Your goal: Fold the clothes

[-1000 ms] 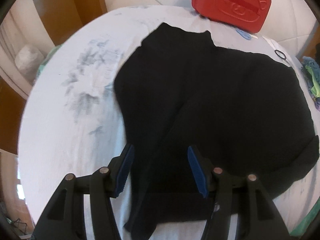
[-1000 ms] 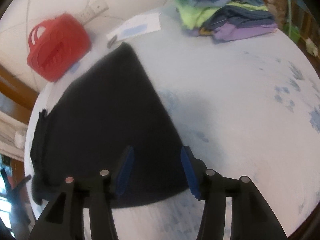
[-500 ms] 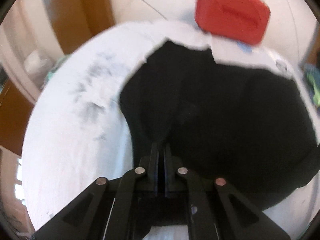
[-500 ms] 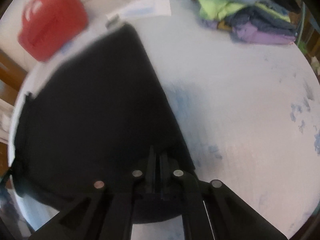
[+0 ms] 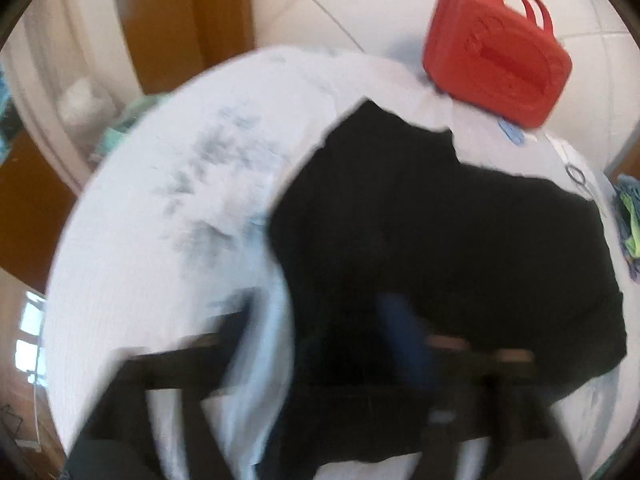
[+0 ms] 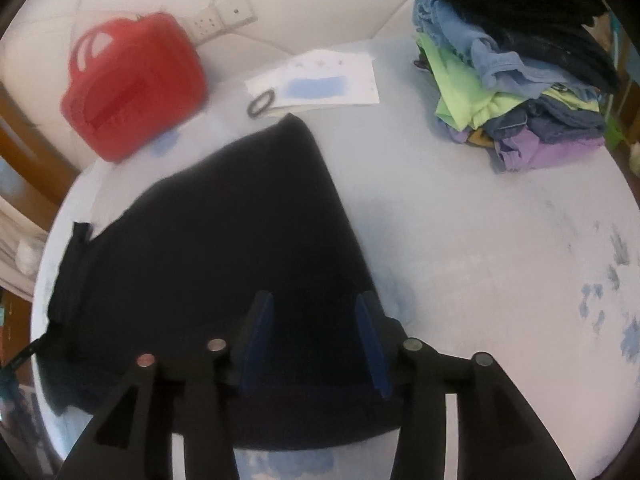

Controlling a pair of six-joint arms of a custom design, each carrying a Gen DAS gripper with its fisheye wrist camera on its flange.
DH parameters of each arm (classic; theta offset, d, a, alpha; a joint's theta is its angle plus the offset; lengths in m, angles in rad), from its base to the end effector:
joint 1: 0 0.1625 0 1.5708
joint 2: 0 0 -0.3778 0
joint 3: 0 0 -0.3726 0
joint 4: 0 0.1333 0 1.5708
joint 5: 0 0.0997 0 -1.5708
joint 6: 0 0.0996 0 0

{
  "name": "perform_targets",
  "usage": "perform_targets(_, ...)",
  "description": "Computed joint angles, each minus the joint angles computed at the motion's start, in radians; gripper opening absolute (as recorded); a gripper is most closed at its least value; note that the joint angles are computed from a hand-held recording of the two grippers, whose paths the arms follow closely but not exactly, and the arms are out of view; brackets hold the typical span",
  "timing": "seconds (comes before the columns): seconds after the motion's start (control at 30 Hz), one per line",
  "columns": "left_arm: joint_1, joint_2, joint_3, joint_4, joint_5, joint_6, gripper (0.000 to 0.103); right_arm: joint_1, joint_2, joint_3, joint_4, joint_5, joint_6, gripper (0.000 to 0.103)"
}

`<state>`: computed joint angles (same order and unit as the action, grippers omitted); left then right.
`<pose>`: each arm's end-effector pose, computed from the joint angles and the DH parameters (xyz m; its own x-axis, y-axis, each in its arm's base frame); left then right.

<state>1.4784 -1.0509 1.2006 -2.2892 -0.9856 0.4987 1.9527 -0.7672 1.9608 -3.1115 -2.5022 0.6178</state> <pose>0.1243 -0.6993 0.4185 -0.7159 0.2087 -0.6663 0.4784 0.8417 -0.2503 0.2445 -0.4656 0.0564 -0.7373 0.5307 0.4181 0.0940 0.6934 -0.7144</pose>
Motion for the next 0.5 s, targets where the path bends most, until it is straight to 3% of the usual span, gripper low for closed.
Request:
perform_targets(0.27,0.011,-0.062,0.1,-0.004,0.102,0.049,0.102,-0.007,-0.048,0.14,-0.023,0.033,0.168,0.054)
perform_targets(0.37,0.022,-0.072,0.102,0.073,0.066,0.002,0.102,-0.014,-0.032,0.147,-0.034,0.051,0.174,0.054)
perform_targets(0.43,0.02,-0.077,0.124,0.08,0.061,0.003,0.102,-0.023,-0.013,0.141,-0.054,0.082,0.136,0.053)
perform_targets(0.47,0.019,-0.079,0.133,0.086,0.061,0.003,0.102,-0.029,-0.006,0.137,-0.052,0.102,0.12,0.051)
perform_targets(0.5,0.02,-0.076,0.136,0.1,0.066,0.002,0.102,-0.035,0.0,0.131,-0.041,0.125,0.11,0.039)
